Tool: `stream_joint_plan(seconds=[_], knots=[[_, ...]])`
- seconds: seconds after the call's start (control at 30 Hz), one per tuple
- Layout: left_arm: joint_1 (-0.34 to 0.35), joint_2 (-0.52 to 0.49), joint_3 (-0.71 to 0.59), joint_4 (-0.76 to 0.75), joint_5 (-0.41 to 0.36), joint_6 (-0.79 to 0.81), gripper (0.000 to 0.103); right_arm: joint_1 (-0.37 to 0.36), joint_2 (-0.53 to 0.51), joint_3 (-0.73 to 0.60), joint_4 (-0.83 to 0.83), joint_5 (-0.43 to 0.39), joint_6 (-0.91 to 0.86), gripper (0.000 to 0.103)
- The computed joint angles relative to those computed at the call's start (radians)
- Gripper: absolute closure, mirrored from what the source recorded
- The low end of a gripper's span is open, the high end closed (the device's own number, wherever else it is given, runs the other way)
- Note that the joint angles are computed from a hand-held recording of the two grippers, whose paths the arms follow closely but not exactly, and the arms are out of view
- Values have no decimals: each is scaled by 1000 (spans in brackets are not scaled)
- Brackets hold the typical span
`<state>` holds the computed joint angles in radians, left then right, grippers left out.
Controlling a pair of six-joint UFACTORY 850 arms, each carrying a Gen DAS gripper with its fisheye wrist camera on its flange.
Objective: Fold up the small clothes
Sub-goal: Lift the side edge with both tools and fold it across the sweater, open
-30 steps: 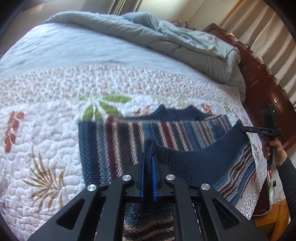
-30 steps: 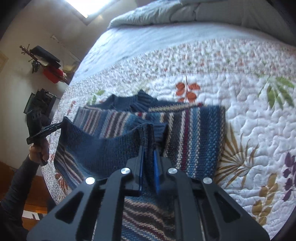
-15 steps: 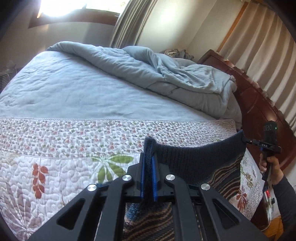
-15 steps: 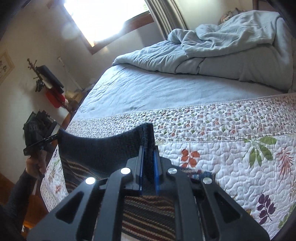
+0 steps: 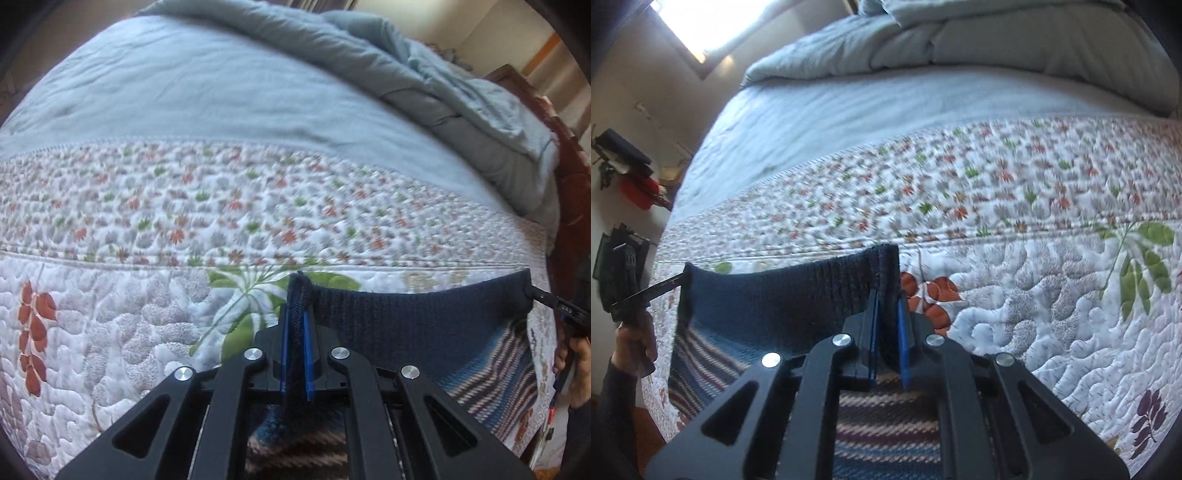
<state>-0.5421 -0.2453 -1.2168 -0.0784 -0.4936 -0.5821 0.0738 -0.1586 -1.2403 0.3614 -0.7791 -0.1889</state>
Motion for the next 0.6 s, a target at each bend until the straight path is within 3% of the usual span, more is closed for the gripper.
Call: stream_joint_plan(seconds=[0.17, 0.33, 0.37, 0.43, 0.57, 0.6], knots=[[-9, -80, -65, 28, -87, -18, 97, 17, -42, -9, -48, 8, 78, 94], [-10, -65, -40, 14, -49, -18, 96, 17, -53, -2, -22, 5, 83, 89], [-3, -50, -31, -16, -21, 7, 96, 8, -39, 9, 17, 8, 61, 81], [10, 21, 26, -82, 45, 55, 90, -17, 4, 34, 84, -5, 8, 67], [16, 238, 188, -161, 137, 142, 78, -93, 163, 147, 156, -122, -158, 67], [3, 298, 233, -145, 124, 141, 68, -110, 201, 172, 156, -156, -174, 67]])
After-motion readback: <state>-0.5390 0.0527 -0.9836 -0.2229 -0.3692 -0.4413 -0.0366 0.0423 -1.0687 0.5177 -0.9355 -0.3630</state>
